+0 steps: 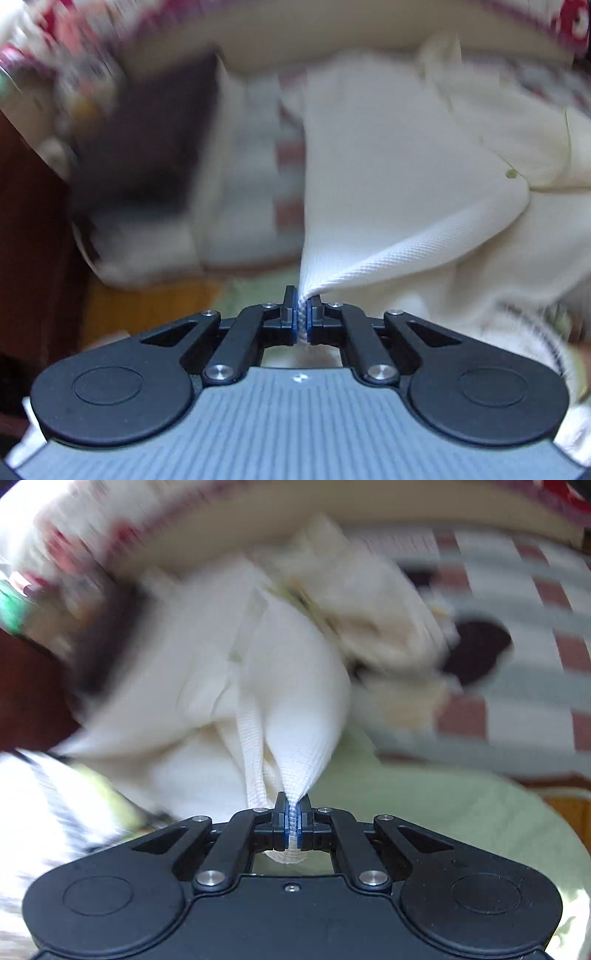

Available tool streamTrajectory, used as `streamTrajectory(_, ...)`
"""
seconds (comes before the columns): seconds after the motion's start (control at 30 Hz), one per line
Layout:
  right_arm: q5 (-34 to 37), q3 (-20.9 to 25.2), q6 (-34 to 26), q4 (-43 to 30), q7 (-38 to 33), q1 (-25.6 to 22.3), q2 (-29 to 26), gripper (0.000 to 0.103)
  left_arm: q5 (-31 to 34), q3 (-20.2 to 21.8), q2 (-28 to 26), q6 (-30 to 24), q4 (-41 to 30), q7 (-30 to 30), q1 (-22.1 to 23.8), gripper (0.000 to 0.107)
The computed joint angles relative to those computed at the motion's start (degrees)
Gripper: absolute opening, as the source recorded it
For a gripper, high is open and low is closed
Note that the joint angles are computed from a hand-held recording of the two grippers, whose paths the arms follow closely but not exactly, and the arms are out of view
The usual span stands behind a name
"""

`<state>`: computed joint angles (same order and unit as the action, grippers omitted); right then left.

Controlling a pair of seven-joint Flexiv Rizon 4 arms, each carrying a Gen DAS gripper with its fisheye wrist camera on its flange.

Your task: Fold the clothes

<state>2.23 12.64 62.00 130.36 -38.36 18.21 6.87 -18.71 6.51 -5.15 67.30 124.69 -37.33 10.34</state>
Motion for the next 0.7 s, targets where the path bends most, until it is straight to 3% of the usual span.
streamTrajectory(0.07, 1.3, -0.6, -3.6, -1.5, -3.5, 0.8, -2.8, 0.006, 1.5, 0.0, -0.9, -1.3, -1.0, -2.0, -0.2, 0.006)
streamTrajectory(0.13, 4.2, -0.8, -5.0, -3.2, -6.9, 1.0, -4.4, 0.013, -1.0, -0.9, -0.2, -0.3, -0.7, 0.2, -0.3, 0.010)
streamTrajectory(0.17, 4.2, -0.9, -4.7, -3.5, -7.4, 0.7, -4.4, 0.014, -3.9, -1.6, 0.5, 0.0, -0.6, 2.4, -0.5, 0.021)
streamTrajectory(0.2, 4.3, -0.9, -4.4, -3.9, -7.9, 0.5, -4.5, 0.025, -7.9, -2.4, 1.3, 0.4, -0.3, 5.1, -0.8, 0.038)
streamTrajectory(0.23, 4.3, -1.0, -4.2, -4.2, -8.4, 0.2, -4.5, 0.037, -12.2, -3.1, 1.9, 0.3, -0.4, 7.8, -1.3, 0.046)
streamTrajectory(0.27, 3.9, -1.1, -3.5, -4.4, -8.4, -0.1, -4.5, 0.040, -16.8, -3.8, 2.1, -0.3, -0.9, 10.3, -1.9, 0.052)
streamTrajectory(0.5, -10.7, -3.6, 11.2, -0.9, 3.5, -6.6, -4.6, 0.041, -31.8, -10.2, -5.8, -3.4, -10.0, 12.8, -7.9, 0.052)
streamTrajectory(0.6, -24.0, -5.8, 10.7, -1.5, 8.1, -8.8, -8.4, 0.041, -32.2, -13.4, -14.3, -8.0, -18.1, 7.8, -9.5, 0.052)
streamTrajectory(0.7, -31.9, -8.6, 11.0, -2.9, 11.8, -9.5, -13.7, 0.042, -27.6, -15.5, -23.2, -6.1, -26.1, 2.2, -12.5, 0.052)
